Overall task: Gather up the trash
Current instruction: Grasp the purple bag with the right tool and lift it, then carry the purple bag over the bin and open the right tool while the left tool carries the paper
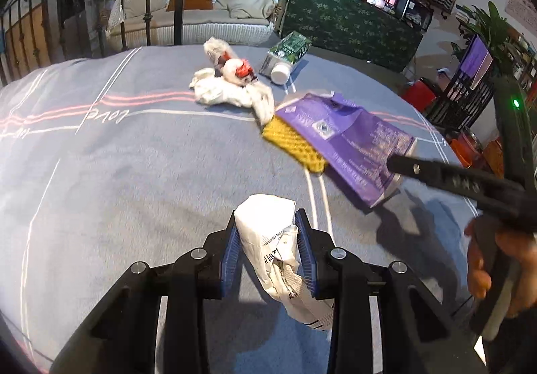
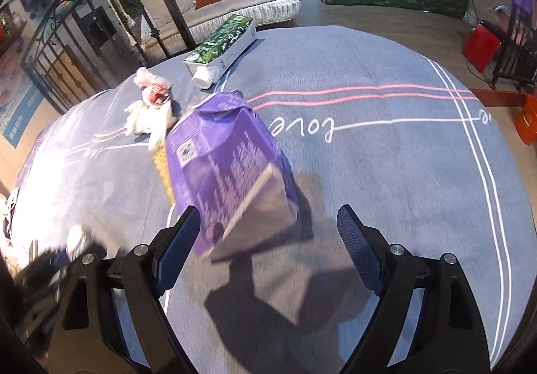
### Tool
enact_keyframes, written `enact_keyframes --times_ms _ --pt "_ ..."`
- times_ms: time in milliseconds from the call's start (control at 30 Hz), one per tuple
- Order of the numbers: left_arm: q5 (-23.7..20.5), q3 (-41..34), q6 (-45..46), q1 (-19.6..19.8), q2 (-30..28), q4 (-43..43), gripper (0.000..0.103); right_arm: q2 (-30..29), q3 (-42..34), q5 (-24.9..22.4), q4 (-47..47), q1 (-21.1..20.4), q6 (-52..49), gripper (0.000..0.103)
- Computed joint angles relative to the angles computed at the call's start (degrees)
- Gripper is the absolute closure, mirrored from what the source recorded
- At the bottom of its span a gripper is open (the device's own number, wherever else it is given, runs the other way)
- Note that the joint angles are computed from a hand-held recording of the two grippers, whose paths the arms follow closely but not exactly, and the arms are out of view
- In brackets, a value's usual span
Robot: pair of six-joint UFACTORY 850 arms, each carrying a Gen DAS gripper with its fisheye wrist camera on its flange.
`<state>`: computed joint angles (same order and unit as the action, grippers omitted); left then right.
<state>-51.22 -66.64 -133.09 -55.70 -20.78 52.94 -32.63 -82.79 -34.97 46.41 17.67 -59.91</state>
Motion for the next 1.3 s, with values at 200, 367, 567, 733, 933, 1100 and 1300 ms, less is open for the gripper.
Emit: enact_keyframes --times_ms 200,367,567,733,933,1100,1300 --pt "1.24 0.39 -2.30 -0.73 -0.02 0.06 0.071 -0.22 0.40 1.13 -0.97 0.67 0.12 0.066" --pt "0.97 -0.57 -3.20 -1.62 -0.93 0.49 0.071 4.82 6.71 5.13 6.93 -0.15 -10.33 0.074" --pt "0.16 -2.89 -2.66 -2.91 -2.36 0.48 0.071 11.29 13.57 5.89 16.66 -2.89 -21.70 0.075" --pt "-1.39 -5.79 -1.73 -4.25 -3.99 0.90 0.071 15.48 17.79 4.91 21.58 -6.06 -27.07 0.076" --pt "-3.15 -10.87 0.09 -6.08 -7.29 1.33 0.071 19.70 21.60 3.49 24.91 -11.18 -30.33 0.076" --pt "-2.38 -15.48 2.96 -6.85 -10.35 1.85 0.071 21.83 23.32 1.67 25.93 -16.99 -30.10 0.076" --pt "-1.45 -24.29 8.53 -7.53 -16.08 1.94 0.071 22.74 24.52 1.86 26.42 -24.49 -29.24 0.076"
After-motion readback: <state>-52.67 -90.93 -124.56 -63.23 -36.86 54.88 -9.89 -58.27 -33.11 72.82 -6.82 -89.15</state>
